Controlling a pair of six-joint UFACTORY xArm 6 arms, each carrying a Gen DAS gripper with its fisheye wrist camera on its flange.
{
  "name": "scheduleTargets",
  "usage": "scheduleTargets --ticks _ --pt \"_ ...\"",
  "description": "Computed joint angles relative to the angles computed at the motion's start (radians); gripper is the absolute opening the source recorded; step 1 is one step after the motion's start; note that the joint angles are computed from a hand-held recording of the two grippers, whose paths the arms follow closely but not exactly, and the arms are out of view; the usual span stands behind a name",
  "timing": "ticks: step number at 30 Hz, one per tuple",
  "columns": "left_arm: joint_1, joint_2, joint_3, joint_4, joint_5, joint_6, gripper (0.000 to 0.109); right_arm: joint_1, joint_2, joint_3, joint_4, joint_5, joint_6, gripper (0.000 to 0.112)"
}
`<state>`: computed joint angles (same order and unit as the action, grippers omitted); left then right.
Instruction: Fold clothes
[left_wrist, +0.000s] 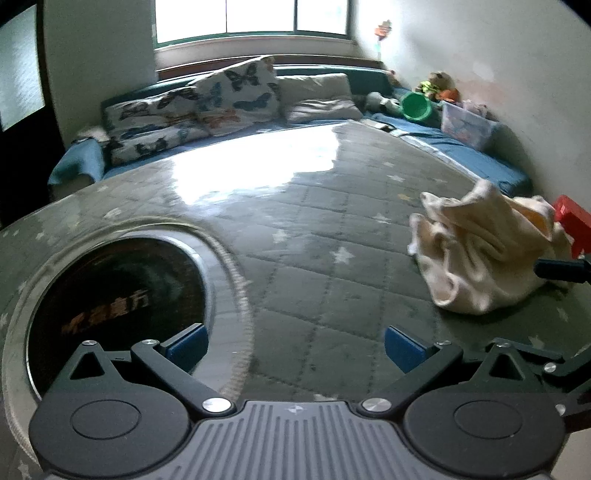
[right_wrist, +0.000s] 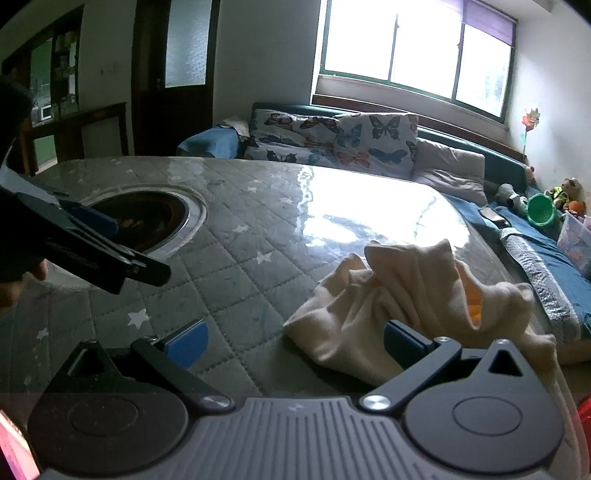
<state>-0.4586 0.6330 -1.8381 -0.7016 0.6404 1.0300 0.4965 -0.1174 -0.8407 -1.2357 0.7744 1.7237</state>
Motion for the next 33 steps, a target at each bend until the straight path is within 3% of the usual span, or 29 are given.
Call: scheduleTargets --ticks 13,26,33 --pt "-0.060 -0.071 0.094 -0.011 0.010 0.139 0.103 0.050 -0.083 0.082 0.053 0.124 0.047 0.100" --pt "-0.099 -0.050 0.044 0.033 0.051 0.117 0.103 0.018 -0.179 0.161 0.061 0.207 0.085 0.095" --pt "-0.103 -0.010 -0.019 0.061 0.072 0.072 0.103 -0.046 -0.208 0.172 0.028 0.224 0.079 0.085"
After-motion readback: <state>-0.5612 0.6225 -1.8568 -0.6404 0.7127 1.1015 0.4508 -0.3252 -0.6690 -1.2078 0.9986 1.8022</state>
